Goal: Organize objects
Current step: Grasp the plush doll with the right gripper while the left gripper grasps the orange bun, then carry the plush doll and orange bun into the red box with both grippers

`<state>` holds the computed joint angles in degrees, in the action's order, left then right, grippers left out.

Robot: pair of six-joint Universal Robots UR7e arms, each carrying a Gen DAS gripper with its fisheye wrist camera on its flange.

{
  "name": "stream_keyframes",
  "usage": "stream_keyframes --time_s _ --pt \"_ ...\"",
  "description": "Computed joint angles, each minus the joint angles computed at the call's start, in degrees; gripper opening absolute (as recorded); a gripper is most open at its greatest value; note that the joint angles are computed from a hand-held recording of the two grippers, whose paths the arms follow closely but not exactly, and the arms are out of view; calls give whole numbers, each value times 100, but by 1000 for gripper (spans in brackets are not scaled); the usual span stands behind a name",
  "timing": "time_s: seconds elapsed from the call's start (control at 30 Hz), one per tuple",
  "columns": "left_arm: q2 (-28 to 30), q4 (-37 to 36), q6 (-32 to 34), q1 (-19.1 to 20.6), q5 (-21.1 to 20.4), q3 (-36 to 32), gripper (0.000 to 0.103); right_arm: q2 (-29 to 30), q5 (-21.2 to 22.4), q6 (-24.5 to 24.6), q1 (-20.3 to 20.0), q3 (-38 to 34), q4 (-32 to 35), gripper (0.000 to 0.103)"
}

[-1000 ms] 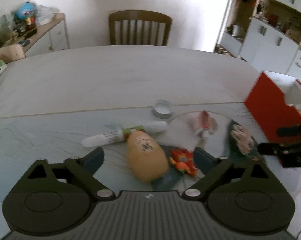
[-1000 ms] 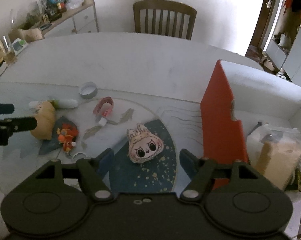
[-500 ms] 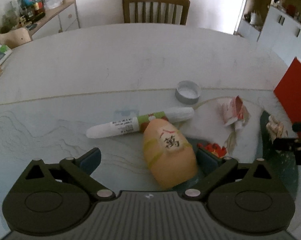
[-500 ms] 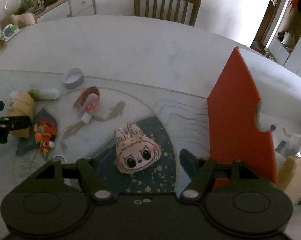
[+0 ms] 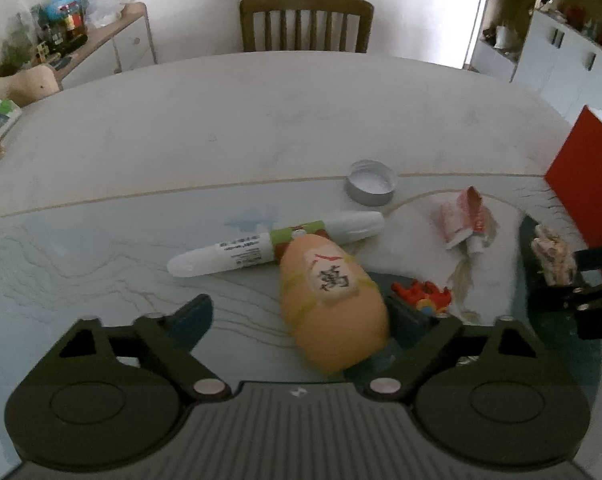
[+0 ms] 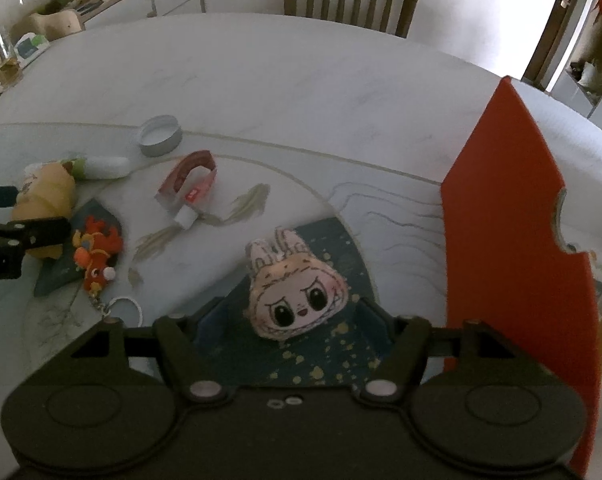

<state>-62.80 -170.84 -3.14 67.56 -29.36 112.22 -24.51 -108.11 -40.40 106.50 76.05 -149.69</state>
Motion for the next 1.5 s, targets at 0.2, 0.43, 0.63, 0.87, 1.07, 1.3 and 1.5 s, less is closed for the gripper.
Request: stream_keyframes --time_s 0.2,0.43,0.63,0.87,1.07,1.3,1.5 --pt "-106 -47 -6 -67 -257 116 54 -67 39 -33 21 91 5 49" --pt "-270 -4 -166 -158 -404 199 50 -240 111 -3 13 324 -241 46" --pt "-425 85 -198 -373 -401 321 49 -585 361 138 24 608 -300 46" --pt "-618 449 -410 -779 -448 509 49 -1160 709 463 27 954 -128 46" --pt "-705 660 -542 -1138 -609 577 49 -1612 840 607 -13 1199 -131 46" --pt "-593 704 -571 -1480 -742 502 49 -1929 961 761 -122 1315 -123 46" --pt "-305 610 -518 -1696 -799 314 49 -2195 1083 701 -249 1445 -202 46"
